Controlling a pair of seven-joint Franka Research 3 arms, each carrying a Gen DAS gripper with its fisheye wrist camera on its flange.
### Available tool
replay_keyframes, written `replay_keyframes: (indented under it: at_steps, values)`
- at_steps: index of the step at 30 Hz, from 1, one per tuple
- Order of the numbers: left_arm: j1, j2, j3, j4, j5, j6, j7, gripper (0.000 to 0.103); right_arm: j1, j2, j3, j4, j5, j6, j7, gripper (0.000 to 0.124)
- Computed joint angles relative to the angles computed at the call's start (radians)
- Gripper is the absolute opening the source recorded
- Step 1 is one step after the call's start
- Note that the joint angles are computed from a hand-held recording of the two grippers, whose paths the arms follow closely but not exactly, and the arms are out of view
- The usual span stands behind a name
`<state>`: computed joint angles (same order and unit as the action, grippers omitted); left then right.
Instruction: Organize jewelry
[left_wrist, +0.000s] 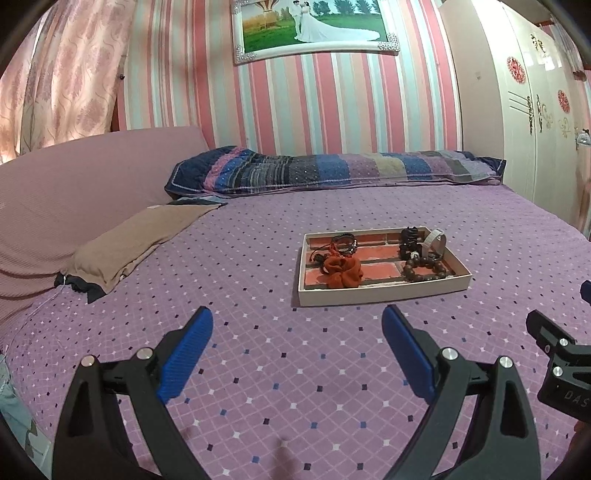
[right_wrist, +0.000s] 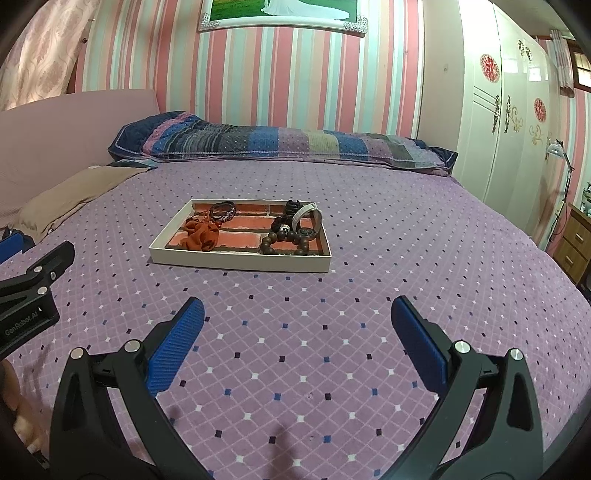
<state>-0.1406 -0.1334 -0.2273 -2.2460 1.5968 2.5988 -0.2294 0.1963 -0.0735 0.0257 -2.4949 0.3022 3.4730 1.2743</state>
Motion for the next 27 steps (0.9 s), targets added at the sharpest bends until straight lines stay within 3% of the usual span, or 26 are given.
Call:
replay_keyframes:
  at_steps: [27]
  values:
    - [-0.005,-0.007,-0.003,-0.004,-0.004,0.028,0.019,0.091,-0.001,0.008,0.002,0.004,0.027,0.013,-0.022,0.099]
